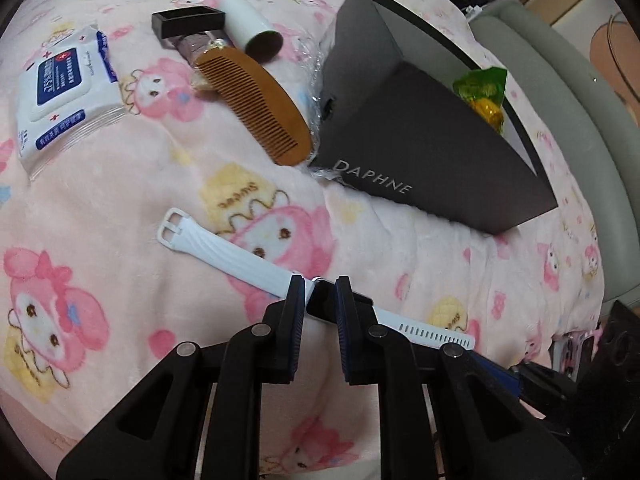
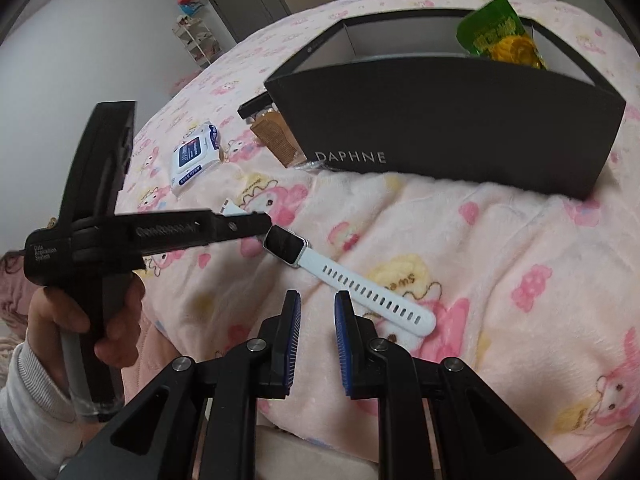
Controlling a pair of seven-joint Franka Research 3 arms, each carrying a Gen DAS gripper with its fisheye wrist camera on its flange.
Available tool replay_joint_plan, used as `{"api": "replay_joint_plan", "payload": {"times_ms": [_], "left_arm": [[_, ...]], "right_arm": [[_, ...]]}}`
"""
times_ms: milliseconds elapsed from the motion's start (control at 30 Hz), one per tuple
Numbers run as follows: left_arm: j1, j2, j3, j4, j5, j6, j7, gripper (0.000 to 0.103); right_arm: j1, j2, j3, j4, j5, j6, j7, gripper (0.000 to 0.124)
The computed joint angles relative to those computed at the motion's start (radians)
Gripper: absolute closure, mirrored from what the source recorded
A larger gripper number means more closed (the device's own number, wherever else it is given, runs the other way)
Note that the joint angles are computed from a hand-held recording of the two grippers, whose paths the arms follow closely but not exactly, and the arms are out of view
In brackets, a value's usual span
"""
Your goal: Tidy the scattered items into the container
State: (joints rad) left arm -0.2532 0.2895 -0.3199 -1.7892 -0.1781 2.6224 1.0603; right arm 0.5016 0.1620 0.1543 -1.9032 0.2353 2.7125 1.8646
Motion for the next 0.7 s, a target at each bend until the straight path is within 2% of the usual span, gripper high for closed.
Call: {"api": "replay_joint_plan", "payload": {"times_ms": [33,100,133,267,367,400,467,500,600,700], "left_arm": [[0.007,0.007,-0.011,-0.002,-0.031,0.009,0.004,0.071],[0.030,-0.006,-0.028,-0.030,-0.092,0.015,0.026,0.063],[0.031,-0.009,-0.026,-0.036,-0.099,0.011,0.027,0.063],[0.023,0.024,-0.018,-0.012,-0.101,0.016,0.019,0.060],[0.041,0.045,-0.020,0.004,-0.122,0.034,0.018,0.058],[0.042,0.054,-0.019,0.014,-0.120,0.031,0.013,0.059],[0.034,0.068,-0.008,0.033,-0.094,0.017,-0.012,0.068],[0.026,0.069,0.000,0.039,-0.071,0.012,-0.027,0.076],[0.027,0.049,-0.011,0.015,-0.061,0.031,-0.028,0.087],[0.040,0.005,-0.032,-0.034,-0.096,0.049,-0.004,0.092]], "right_arm": [[-0.017,0.006,0.019,0.005,0.069,-0.007,-0.051,0.109],[-0.048,0.031,0.056,0.034,0.220,-0.053,-0.176,0.108],[-0.050,0.047,0.058,0.050,0.249,-0.079,-0.201,0.108],[-0.008,0.086,0.006,0.084,0.143,-0.108,-0.082,0.108],[0.008,0.082,-0.028,0.079,0.056,-0.069,0.009,0.106],[0.007,0.084,-0.033,0.080,0.040,-0.059,0.027,0.103],[0.002,0.092,-0.038,0.084,0.020,-0.042,0.053,0.102],[-0.004,0.100,-0.036,0.087,0.022,-0.037,0.061,0.102],[-0.009,0.108,-0.029,0.083,0.028,-0.027,0.077,0.102],[-0.011,0.096,-0.023,0.067,0.031,-0.014,0.079,0.102]]}}
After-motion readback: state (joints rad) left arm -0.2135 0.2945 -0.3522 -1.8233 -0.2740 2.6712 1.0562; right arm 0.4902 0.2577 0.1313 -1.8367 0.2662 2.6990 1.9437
